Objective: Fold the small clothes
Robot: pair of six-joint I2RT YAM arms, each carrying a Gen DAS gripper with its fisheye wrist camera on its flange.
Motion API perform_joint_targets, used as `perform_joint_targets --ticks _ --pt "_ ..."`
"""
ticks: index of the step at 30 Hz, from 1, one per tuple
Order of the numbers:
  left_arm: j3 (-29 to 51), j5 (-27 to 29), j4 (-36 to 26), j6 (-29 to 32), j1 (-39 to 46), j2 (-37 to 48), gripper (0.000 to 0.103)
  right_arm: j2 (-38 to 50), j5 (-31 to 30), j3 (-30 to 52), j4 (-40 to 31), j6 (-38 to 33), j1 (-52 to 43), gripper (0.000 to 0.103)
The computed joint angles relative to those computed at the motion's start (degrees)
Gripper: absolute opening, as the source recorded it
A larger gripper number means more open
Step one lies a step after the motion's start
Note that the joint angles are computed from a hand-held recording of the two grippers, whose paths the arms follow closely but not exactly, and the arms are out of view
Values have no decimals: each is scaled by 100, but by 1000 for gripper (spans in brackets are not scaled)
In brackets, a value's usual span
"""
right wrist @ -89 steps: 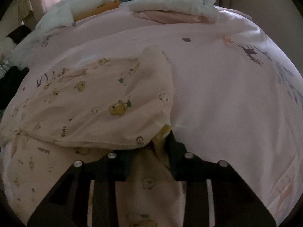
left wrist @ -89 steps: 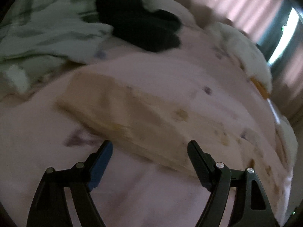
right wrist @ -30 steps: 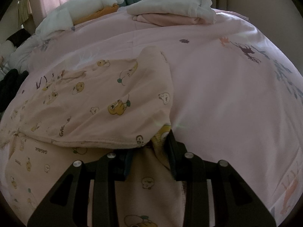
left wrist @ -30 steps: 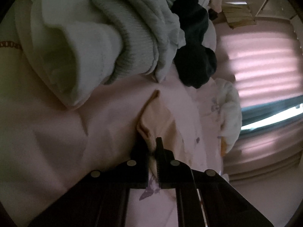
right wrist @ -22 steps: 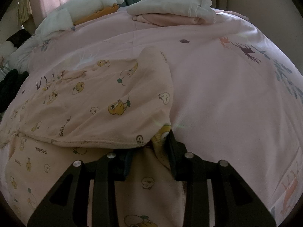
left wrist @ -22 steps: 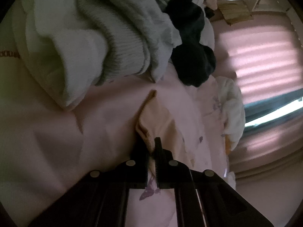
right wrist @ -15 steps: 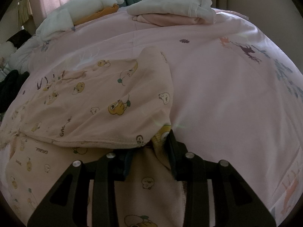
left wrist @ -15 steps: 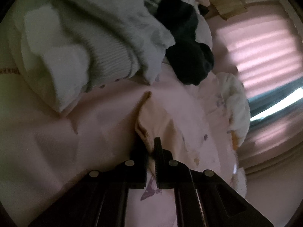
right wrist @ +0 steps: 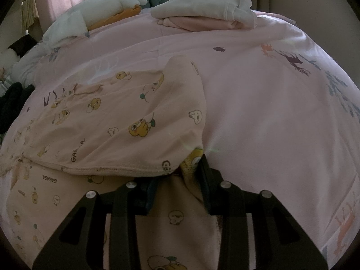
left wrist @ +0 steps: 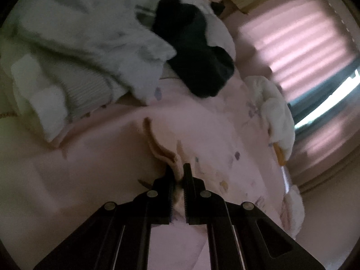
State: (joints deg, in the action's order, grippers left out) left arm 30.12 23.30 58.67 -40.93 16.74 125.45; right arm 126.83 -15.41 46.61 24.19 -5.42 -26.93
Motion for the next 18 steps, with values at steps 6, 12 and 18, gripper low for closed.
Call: perform_joint_targets --ticks 6,12,18 --pt "-1 19 -178 42 -339 -298 6 1 -1 0 2 4 2 34" --pt "6 -489 -603 424 -981 -770 6 -3 -2 -13 12 8 4 35" --pt "15 -614 -565 527 -1431 -846 6 10 -103 7 2 55 -21 36"
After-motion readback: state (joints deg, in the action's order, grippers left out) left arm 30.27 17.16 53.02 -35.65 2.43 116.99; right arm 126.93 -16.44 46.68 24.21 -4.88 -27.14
